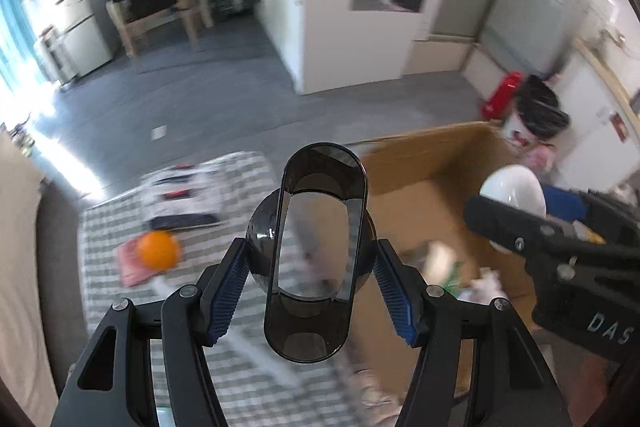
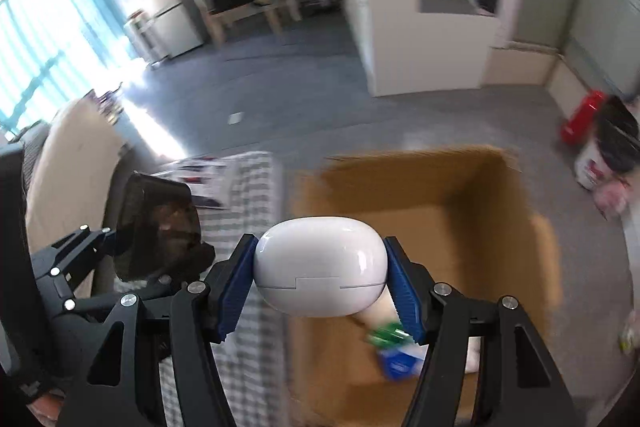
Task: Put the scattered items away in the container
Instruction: 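Carry black cup and white egg case into the box and open both tools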
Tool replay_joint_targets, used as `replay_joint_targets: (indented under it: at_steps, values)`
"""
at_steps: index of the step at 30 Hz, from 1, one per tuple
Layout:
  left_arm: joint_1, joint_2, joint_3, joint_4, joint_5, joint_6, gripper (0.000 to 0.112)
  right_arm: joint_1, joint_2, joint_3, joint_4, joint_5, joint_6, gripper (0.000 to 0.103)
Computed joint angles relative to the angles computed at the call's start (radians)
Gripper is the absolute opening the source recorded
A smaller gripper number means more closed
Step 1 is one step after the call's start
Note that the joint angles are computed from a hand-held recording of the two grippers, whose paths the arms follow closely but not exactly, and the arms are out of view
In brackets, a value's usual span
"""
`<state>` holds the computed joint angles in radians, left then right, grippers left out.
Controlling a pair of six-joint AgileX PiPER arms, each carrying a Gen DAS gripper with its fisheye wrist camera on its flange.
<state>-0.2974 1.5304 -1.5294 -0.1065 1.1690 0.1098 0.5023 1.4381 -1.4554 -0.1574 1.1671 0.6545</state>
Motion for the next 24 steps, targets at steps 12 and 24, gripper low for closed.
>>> replay_joint_targets:
  at_steps: [12,24]
  values:
    - [-0.458,0.167,0.093,0.277,-0.045,-0.478,0.065,-0.463,-0.213,0.515,0.227,-0.156,-0.353,0.062]
    - [-0.511,0.198,0.095,0.373,-0.008,-0.533,0.089,-0.483,-0.178,0.5,0.169,-0.161,-0.35,0.075]
